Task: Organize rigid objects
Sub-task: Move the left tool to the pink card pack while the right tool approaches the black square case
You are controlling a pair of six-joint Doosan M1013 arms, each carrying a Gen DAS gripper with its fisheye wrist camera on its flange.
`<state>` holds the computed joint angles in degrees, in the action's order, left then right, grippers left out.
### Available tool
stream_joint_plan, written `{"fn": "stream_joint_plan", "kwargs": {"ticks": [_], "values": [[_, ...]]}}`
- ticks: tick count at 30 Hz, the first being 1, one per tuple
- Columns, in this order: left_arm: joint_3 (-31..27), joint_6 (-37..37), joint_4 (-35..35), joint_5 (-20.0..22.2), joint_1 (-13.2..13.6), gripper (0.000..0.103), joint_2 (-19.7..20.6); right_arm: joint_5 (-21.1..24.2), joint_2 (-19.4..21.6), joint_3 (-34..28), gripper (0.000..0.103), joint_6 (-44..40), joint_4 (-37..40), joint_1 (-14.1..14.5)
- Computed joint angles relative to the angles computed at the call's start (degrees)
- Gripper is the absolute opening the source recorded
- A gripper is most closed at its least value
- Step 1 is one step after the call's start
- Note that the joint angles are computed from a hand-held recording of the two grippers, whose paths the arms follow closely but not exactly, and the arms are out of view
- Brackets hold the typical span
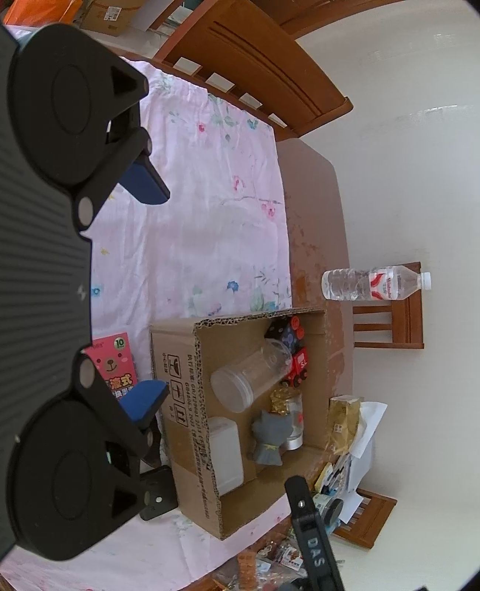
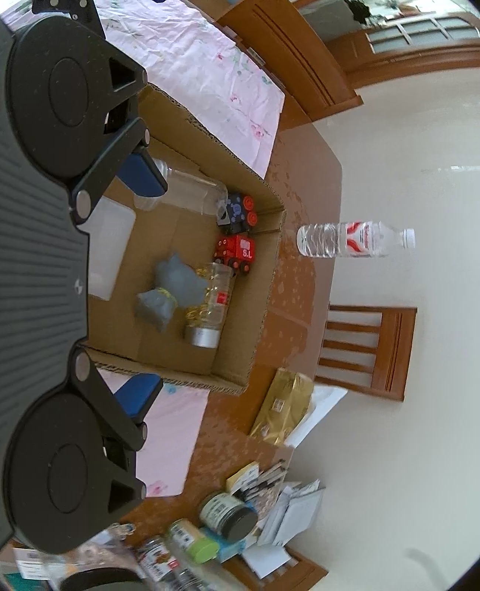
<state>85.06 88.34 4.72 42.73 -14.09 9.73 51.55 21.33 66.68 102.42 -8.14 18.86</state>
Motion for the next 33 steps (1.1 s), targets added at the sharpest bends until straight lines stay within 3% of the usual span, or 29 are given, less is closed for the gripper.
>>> {"fn": "stream_joint_plan", "kwargs": {"ticks": [13, 21, 33], "values": [[0.75, 2.28, -1.60, 0.67, 0.88, 0.101, 0.21, 2.19, -4.42, 7.40, 0.103, 6.86, -3.39, 1.72], [0.90, 3.93, -2.55, 1.69, 0.87, 0.101, 0.32, 8.21, -2.23, 9.40, 0.103, 10.17, -1.84, 2.07], [0.98, 7.46, -6.54, 4.40, 0.80, 0.101, 0.90, 8.68, 0.52, 8.54, 0.103, 9.88, -4.52, 2.86]]}}
